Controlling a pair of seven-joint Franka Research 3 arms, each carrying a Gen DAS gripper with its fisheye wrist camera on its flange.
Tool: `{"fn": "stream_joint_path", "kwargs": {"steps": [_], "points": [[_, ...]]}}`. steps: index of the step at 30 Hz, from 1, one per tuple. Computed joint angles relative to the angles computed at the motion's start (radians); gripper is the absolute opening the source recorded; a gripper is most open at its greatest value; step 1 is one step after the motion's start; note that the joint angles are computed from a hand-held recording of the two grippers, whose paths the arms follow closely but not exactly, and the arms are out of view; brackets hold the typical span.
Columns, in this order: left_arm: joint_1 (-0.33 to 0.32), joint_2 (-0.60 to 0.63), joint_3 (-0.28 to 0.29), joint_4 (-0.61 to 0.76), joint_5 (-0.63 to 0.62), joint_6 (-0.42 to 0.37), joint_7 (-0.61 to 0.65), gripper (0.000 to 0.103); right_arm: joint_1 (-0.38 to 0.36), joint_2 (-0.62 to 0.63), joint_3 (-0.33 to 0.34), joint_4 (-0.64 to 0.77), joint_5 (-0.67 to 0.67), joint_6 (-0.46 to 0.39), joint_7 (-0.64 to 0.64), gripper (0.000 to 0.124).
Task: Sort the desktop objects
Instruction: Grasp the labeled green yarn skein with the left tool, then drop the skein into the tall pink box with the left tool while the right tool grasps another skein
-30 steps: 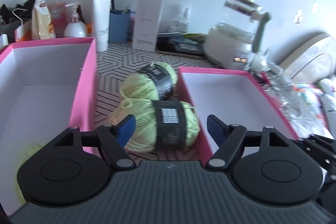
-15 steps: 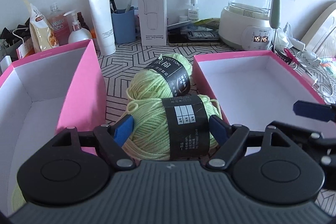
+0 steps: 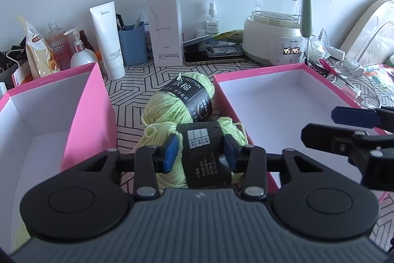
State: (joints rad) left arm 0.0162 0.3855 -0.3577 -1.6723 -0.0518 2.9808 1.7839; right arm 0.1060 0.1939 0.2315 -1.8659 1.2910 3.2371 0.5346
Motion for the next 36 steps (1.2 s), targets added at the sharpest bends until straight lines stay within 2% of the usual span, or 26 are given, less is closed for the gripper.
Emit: {"fn": "stream_joint_path", "kwargs": {"steps": [1, 3, 4, 7, 9, 10, 11, 13, 14, 15, 17, 20, 21, 22, 23, 25, 26, 31, 36], "points": [[0.029, -0.002, -0.035, -0.004, -0.027, -0.003, 0.029, 0.006, 0.001, -0.002, 0.001, -0.002, 0.002, 0.003, 0.000, 0.074], [0.078, -0.006, -0.094, -0.010, -0.085, -0.011, 0.087, 0.004, 0.001, -0.011, 0.007, -0.009, 0.016, 0.009, -0.011, 0.074], [0.071, -0.010, -0.085, -0.011, -0.098, -0.013, 0.083, 0.004, 0.001, -0.016, 0.006, -0.013, 0.020, 0.007, -0.017, 0.074], [-0.023, -0.022, 0.038, -0.013, -0.028, -0.012, -0.040, 0.010, 0.006, -0.031, 0.009, -0.017, 0.081, 0.006, -0.079, 0.075], [-0.044, -0.026, 0.071, -0.005, -0.003, -0.042, -0.100, 0.043, 0.025, -0.040, -0.011, -0.026, 0.083, -0.007, -0.093, 0.076], [-0.037, -0.027, 0.064, -0.006, -0.013, -0.041, -0.113, 0.069, 0.034, -0.044, -0.020, -0.031, 0.082, -0.013, -0.099, 0.076], [-0.030, -0.029, 0.056, -0.008, -0.026, -0.043, -0.123, 0.081, 0.045, -0.047, -0.034, -0.037, 0.061, -0.027, -0.092, 0.076], [-0.008, -0.039, 0.029, -0.011, -0.061, -0.061, -0.121, 0.081, 0.064, -0.048, -0.060, -0.047, -0.011, -0.061, -0.059, 0.075], [0.000, -0.045, 0.018, -0.013, -0.080, -0.070, -0.119, 0.081, 0.087, -0.046, -0.093, -0.058, -0.127, -0.076, 0.020, 0.077], [0.010, -0.051, 0.005, -0.016, -0.105, -0.076, -0.110, 0.081, 0.091, -0.043, -0.115, -0.054, -0.222, -0.127, 0.070, 0.077], [0.061, -0.080, -0.053, -0.046, -0.198, -0.058, -0.033, 0.081, 0.081, -0.028, -0.137, -0.019, -0.350, -0.225, 0.117, 0.077], [0.126, -0.153, -0.120, -0.119, -0.362, -0.039, 0.110, 0.081, 0.095, -0.006, -0.193, 0.044, -0.643, -0.349, 0.249, 0.077], [0.154, -0.183, -0.149, -0.146, -0.451, -0.037, 0.195, 0.082, 0.095, 0.000, -0.195, 0.064, -0.704, -0.388, 0.264, 0.077], [0.216, -0.218, -0.213, -0.179, -0.596, -0.043, 0.349, 0.085, 0.090, 0.013, -0.194, 0.097, -0.747, -0.439, 0.278, 0.077], [0.256, -0.251, -0.253, -0.204, -0.727, -0.052, 0.496, 0.085, 0.085, 0.024, -0.190, 0.120, -0.768, -0.478, 0.292, 0.077], [0.263, -0.299, -0.255, -0.239, -0.832, -0.043, 0.630, 0.085, 0.078, 0.041, -0.180, 0.153, -0.799, -0.538, 0.302, 0.077], [0.259, -0.297, -0.242, -0.228, -0.852, -0.060, 0.647, 0.085, 0.074, 0.045, -0.171, 0.158, -0.802, -0.549, 0.287, 0.077], [0.238, -0.286, -0.171, -0.178, -0.924, -0.143, 0.708, 0.086, 0.094, 0.129, -0.171, 0.275, -0.901, -0.622, 0.321, 0.077], [0.208, -0.270, -0.084, -0.148, -0.908, -0.199, 0.707, 0.086, 0.145, 0.255, -0.222, 0.447, -1.067, -0.683, 0.457, 0.077]]}}
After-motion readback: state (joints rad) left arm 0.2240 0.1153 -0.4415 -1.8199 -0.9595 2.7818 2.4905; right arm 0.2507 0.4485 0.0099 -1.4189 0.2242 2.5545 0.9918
